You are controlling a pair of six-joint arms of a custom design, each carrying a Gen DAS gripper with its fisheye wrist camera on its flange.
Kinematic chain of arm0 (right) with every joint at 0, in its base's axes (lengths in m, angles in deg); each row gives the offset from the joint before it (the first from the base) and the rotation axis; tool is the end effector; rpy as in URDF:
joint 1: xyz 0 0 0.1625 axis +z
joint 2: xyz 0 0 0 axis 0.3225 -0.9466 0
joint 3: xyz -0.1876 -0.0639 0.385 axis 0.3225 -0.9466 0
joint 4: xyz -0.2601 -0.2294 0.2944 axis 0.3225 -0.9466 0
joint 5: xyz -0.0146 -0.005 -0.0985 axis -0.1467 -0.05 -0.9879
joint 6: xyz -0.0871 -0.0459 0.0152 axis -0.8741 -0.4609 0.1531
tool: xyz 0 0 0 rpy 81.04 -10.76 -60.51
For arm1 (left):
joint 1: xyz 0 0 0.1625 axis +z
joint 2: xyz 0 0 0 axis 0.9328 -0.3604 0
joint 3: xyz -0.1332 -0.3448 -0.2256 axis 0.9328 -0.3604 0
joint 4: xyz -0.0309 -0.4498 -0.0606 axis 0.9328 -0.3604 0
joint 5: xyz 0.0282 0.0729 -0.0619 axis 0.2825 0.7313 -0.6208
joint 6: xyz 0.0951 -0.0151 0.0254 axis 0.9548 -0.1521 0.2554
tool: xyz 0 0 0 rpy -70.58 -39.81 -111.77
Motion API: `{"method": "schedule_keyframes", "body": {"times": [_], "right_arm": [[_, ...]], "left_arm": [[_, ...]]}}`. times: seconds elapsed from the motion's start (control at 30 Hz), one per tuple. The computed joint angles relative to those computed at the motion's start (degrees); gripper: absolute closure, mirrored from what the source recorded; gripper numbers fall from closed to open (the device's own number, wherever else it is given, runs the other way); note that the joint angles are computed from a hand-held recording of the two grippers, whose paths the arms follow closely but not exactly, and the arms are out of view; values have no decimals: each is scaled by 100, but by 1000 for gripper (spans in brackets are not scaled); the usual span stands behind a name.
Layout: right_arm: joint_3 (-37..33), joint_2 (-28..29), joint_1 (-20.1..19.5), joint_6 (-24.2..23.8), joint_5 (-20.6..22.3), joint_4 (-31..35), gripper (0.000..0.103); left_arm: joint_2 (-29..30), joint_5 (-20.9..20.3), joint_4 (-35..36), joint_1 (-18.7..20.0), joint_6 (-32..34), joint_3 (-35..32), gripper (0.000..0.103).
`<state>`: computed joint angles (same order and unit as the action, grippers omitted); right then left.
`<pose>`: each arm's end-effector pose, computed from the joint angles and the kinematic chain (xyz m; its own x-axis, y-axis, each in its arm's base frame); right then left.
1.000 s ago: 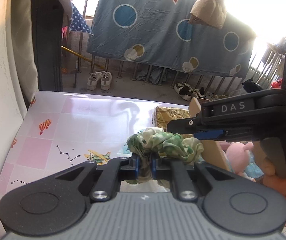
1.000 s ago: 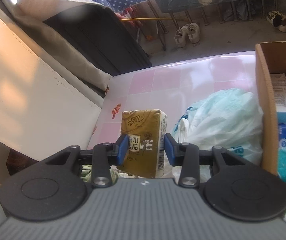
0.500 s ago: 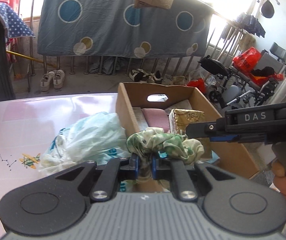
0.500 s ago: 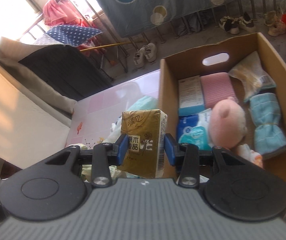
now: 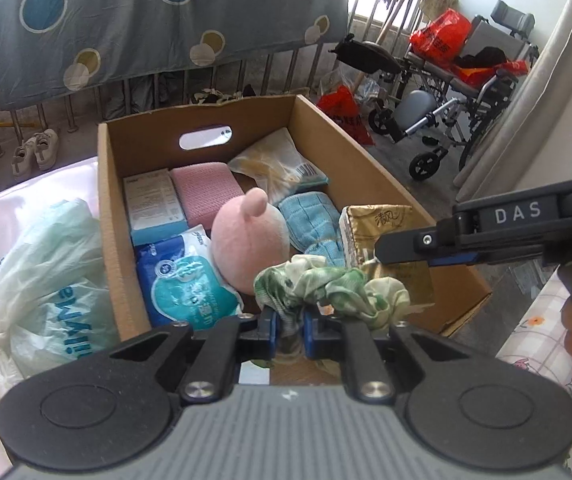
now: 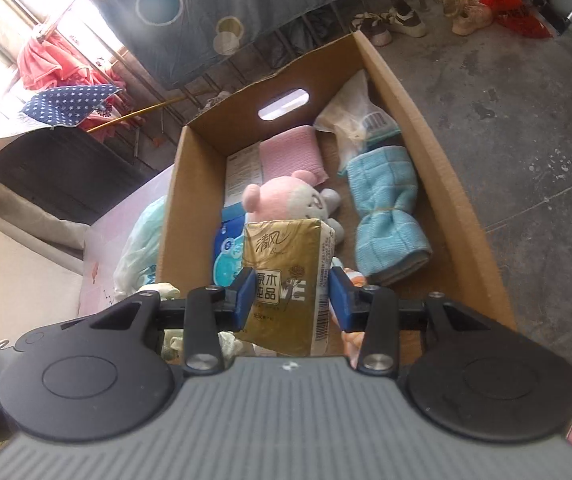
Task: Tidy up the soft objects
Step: 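Carry the scrunchie and tissue pack with both grippers over the box, then lower both items into the box and open both grippers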
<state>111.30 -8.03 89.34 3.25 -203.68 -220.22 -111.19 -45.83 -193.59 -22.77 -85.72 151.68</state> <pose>0.2270 -0.4366 0.1826 -0.9339 0.2418 0.2634 -0.0027 0.7319 -0.6814 -0.2067 -0.4682 0.1944 -0.6773 0.6000 -0.4257 0.7129 0.6781 -0.1786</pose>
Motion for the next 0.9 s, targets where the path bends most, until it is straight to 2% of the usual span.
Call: {"method": "schedule_keyframes", "body": {"times": [0.37, 0.47, 0.63, 0.9], "right_arm": [[-182, 59, -209, -760, -908, 773, 63], [-254, 167, -192, -945, -1180, 816, 62], [-262, 193, -173, -1043, -1180, 681, 57], [75, -55, 47, -895, -1026, 51, 53]], "left_arm": [[1055, 448, 431, 1, -43, -368, 89], [1152, 450, 562, 29, -55, -432, 83], [1134, 492, 417, 7, 35, -353, 75], [833, 476, 262, -48, 68, -205, 51]]}}
